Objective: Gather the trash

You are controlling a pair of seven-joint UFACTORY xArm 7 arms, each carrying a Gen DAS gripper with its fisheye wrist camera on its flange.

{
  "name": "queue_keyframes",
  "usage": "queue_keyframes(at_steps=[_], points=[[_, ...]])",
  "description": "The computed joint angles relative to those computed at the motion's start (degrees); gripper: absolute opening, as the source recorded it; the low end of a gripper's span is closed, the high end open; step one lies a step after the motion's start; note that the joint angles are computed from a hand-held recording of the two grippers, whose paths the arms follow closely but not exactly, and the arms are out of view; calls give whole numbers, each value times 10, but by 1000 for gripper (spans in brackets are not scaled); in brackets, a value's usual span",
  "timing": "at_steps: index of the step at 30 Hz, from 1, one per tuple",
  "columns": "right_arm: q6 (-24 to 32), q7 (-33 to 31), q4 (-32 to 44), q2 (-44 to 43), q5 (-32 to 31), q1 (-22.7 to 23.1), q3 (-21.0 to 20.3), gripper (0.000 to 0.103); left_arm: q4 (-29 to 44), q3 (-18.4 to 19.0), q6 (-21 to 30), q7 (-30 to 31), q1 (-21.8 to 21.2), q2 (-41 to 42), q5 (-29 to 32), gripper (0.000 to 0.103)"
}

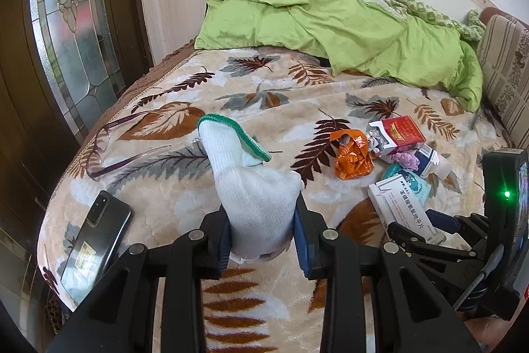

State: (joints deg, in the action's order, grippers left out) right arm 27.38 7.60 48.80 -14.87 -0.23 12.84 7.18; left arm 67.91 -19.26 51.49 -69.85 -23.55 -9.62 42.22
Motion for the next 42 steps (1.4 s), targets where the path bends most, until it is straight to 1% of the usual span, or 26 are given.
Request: queue_keyframes(at_steps=[4,9,13,18,20,24,25,32,36,42], points=[[0,15,1,0,-21,-6,8,63,2,0,2,-2,-1,1,-2,31],[1,14,1,-2,-17,-2,5,61,-4,1,-4,-4,0,-2,-6,31],[3,-3,3,-3,25,9,-11,61,-6,1,-6,-4,1,-3,-8,31],[30,-44,15,10,84,21,-26,61,-6,-2,-1,-8,2,-5,0,31],[34,-41,15,12,72,16,-16,61,-7,-7,6,-20,3,-10,15,31],[29,-11,11,13,3,1,10,60,-5,-22,33,-54,7,-21,60,31],[27,-9,9,13,-3,1,10,53,-5,-25,40,-64,8,-25,69,31],[14,-5,2,7,-7,6,6,53,-5,-37,95,-98,18,-44,99,31],[2,-7,-5,-4,4,10,3,53,-13,-33,104,-105,24,-58,89,31],[-14,-21,-14,-23,33,19,-7,53,-23,-34,104,-107,36,-69,77,31]])
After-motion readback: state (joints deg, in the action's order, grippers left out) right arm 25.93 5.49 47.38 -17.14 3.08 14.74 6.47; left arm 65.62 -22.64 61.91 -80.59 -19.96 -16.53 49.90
